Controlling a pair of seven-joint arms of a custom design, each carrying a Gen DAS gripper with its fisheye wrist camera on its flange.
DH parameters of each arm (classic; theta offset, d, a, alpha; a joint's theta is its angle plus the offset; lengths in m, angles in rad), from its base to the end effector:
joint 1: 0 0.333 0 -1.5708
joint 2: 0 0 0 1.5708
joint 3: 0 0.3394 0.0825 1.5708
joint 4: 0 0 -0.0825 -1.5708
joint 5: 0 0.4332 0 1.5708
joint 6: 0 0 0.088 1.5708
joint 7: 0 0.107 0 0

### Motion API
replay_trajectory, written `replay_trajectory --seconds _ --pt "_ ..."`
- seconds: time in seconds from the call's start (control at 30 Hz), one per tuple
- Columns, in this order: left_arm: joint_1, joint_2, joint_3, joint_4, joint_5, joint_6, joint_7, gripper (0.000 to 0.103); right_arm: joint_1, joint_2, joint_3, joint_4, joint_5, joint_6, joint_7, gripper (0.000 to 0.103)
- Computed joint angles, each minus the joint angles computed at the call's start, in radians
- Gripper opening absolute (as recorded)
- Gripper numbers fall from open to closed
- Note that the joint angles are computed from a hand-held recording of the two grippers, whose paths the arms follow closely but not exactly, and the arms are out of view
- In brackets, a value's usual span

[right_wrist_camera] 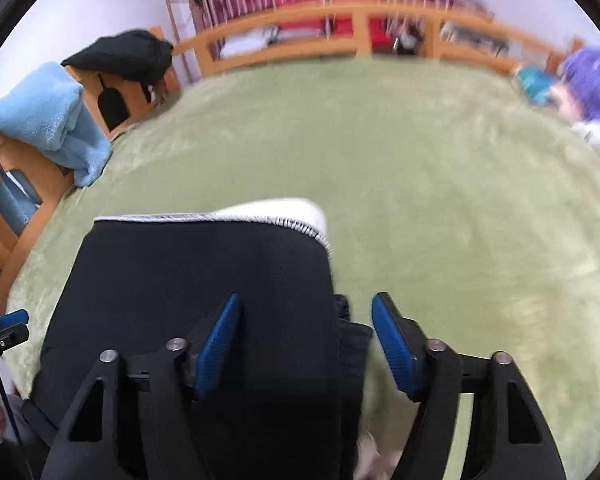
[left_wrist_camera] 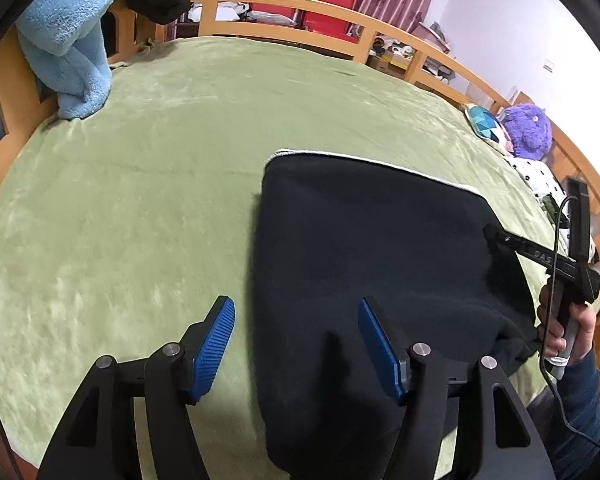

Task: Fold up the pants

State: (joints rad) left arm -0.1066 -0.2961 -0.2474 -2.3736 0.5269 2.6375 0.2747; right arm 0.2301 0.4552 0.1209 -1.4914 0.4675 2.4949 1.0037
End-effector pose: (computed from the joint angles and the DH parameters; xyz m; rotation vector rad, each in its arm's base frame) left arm 0.4907 -0.2012 0.4909 -2.2805 1.2968 -0.7334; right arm 0.7454 0.2519 0.4752 -2.1800 1.1599 -0.1941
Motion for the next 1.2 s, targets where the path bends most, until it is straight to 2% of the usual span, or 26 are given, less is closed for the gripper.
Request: replay_trajectory --seconds 0.03,0.07,0.1,0.13,0.17,0.23,0.3,0.37,0.43,0.5,0.57,0.63,0.73,0.8,0.87,0.9,0.93,0.97,1.0,1.03,1.07,1.13,1.17,1.2 --pt "-0.002 0.003 0.005 0.001 0.000 0.005 -0.001 0.062 -0.014 0.022 0.010 0.037 0.033 -0.061 -0.025 0.022" --pt "0.002 0.007 0.007 0.003 0.004 0.017 -0.007 0.062 -0.004 0.022 -0.005 0.039 0.072 -0.065 -0.052 0.014" --pt "0.006 0.005 0.004 0.000 0.006 0.025 -0.015 0.062 -0.020 0.000 0.015 0.005 0.120 -0.030 -0.106 0.013" --pt "0.004 0.004 0.008 -0.001 -0.009 0.036 -0.005 0.062 -0.071 -0.030 0.070 -0.035 0.181 -0.001 -0.159 0.012" --pt "-0.009 0.002 0.023 -0.008 -0.037 0.069 0.022 0.062 -0.113 -0.058 0.100 -0.057 0.276 -0.018 -0.207 0.012" --pt "-0.028 -0.009 0.035 -0.025 -0.069 0.110 0.057 0.062 -0.122 -0.097 0.087 -0.095 0.354 -0.022 -0.215 0.012" --pt "-0.033 -0.012 0.028 -0.029 -0.090 0.114 0.086 0.064 -0.083 -0.114 0.043 -0.135 0.316 0.036 -0.186 0.013" --pt "-0.032 -0.016 0.009 -0.037 -0.102 0.097 0.090 0.064 -0.031 -0.088 -0.012 -0.130 0.187 0.045 -0.071 0.026" --pt "-0.044 -0.027 0.008 -0.049 -0.123 0.090 0.094 0.064 -0.027 -0.093 -0.022 -0.143 0.148 0.037 -0.015 0.034" --pt "-0.069 -0.059 0.017 -0.081 -0.141 0.105 0.106 0.065 -0.049 -0.146 -0.006 -0.202 0.185 0.058 -0.048 0.036" --pt "-0.085 -0.093 0.008 -0.115 -0.153 0.113 0.116 0.072 -0.057 -0.225 0.001 -0.292 0.221 0.095 -0.097 0.045" --pt "-0.099 -0.111 -0.002 -0.132 -0.166 0.117 0.128 0.074 -0.063 -0.311 0.005 -0.390 0.286 0.104 -0.179 0.062" --pt "-0.108 -0.114 -0.043 -0.142 -0.170 0.103 0.138 0.082 -0.037 -0.393 -0.021 -0.495 0.284 0.115 -0.191 0.064" --pt "-0.088 -0.077 -0.087 -0.110 -0.113 0.039 0.086 0.082 -0.027 -0.420 -0.039 -0.540 0.294 0.098 -0.175 0.064" --pt "-0.023 -0.027 -0.173 -0.047 0.032 -0.106 -0.070 0.082 -0.018 -0.427 -0.051 -0.573 0.290 0.094 -0.144 0.064" --pt "-0.008 -0.001 -0.198 -0.017 0.091 -0.179 -0.130 0.080 -0.015 -0.419 -0.056 -0.578 0.277 0.080 -0.118 0.060" --pt "0.007 0.018 -0.207 -0.007 0.125 -0.200 -0.157 0.064 -0.016 -0.417 -0.060 -0.581 0.295 0.059 -0.122 0.047" --pt "-0.010 0.016 -0.181 -0.016 0.125 -0.165 -0.170 0.035 -0.020 -0.408 -0.063 -0.574 0.330 0.034 -0.143 0.031" --pt "-0.031 -0.011 -0.139 -0.055 0.117 -0.075 -0.197 0.032 -0.024 -0.406 -0.065 -0.572 0.371 0.023 -0.185 0.023" --pt "-0.027 -0.037 -0.131 -0.079 0.136 -0.039 -0.237 0.024 -0.034 -0.409 -0.069 -0.570 0.436 -0.001 -0.242 0.015" --pt "-0.021 -0.081 -0.132 -0.105 0.169 -0.031 -0.289 0.019 -0.046 -0.413 -0.077 -0.566 0.499 -0.034 -0.265 0.013" --pt "-0.044 -0.108 -0.096 -0.130 0.150 -0.011 -0.255 0.019 -0.076 -0.421 -0.099 -0.555 0.630 -0.135 -0.298 0.013" --pt "-0.058 -0.094 -0.083 -0.128 0.116 -0.016 -0.228 0.019 -0.079 -0.422 -0.101 -0.555 0.636 -0.154 -0.307 0.013" --pt "-0.068 -0.072 -0.077 -0.117 0.093 -0.035 -0.212 0.019 -0.069 -0.422 -0.094 -0.563 0.587 -0.119 -0.288 0.014"
